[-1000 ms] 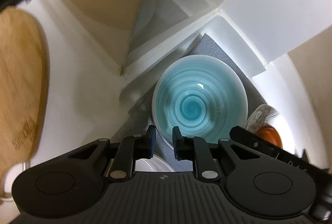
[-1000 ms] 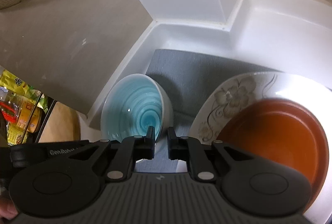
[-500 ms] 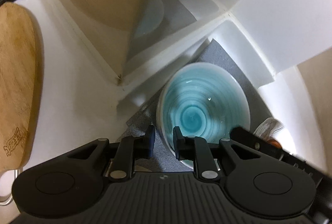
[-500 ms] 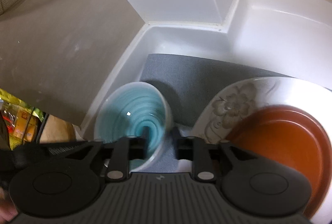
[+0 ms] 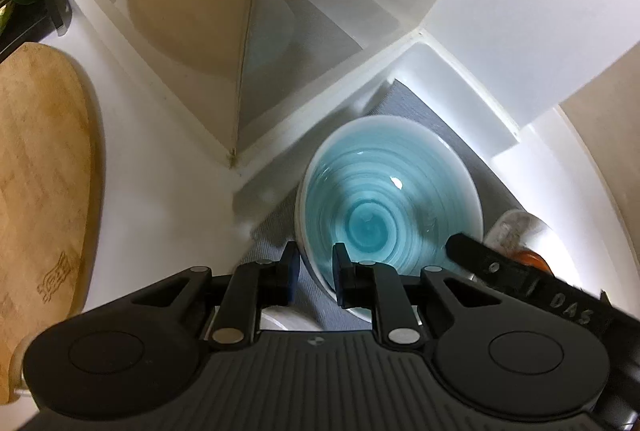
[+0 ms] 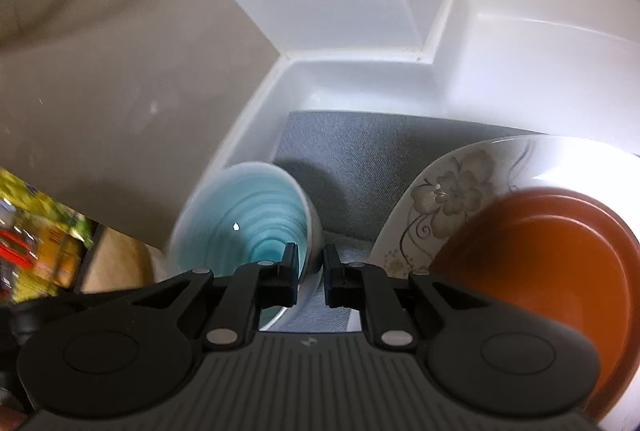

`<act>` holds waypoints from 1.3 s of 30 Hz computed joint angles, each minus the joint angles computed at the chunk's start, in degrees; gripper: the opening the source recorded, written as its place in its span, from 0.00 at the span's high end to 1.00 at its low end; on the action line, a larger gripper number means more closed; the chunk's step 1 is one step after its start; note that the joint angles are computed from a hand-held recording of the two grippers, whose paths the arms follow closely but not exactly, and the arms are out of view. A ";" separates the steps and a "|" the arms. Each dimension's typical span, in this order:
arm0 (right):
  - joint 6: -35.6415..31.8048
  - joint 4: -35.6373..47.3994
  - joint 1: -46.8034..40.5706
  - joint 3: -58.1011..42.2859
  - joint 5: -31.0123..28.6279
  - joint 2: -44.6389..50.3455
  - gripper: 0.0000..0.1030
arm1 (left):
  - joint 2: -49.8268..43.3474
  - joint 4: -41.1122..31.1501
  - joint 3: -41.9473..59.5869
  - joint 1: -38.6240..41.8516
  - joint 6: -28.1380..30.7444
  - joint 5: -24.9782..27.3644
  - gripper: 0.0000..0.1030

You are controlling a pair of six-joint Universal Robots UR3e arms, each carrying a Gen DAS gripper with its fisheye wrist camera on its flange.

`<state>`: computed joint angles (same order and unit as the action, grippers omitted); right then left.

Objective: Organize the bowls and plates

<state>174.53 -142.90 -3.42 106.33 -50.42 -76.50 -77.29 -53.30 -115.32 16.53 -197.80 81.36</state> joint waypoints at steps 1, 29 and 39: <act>-0.51 0.39 -0.93 1.22 0.96 -1.60 0.87 | 1.49 -1.18 -0.21 0.32 0.00 -0.68 0.82; -47.73 67.70 -64.18 5.09 10.14 -37.34 0.85 | -29.00 -5.71 41.75 -37.77 -13.87 -1.34 0.82; -42.92 55.75 -67.98 6.87 7.88 -28.50 0.85 | -43.26 -13.54 58.35 -41.05 -14.77 -5.43 0.82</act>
<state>131.62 -87.14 -71.40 113.20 -42.54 -105.00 -120.55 -66.84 -56.96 -24.52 -212.58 75.93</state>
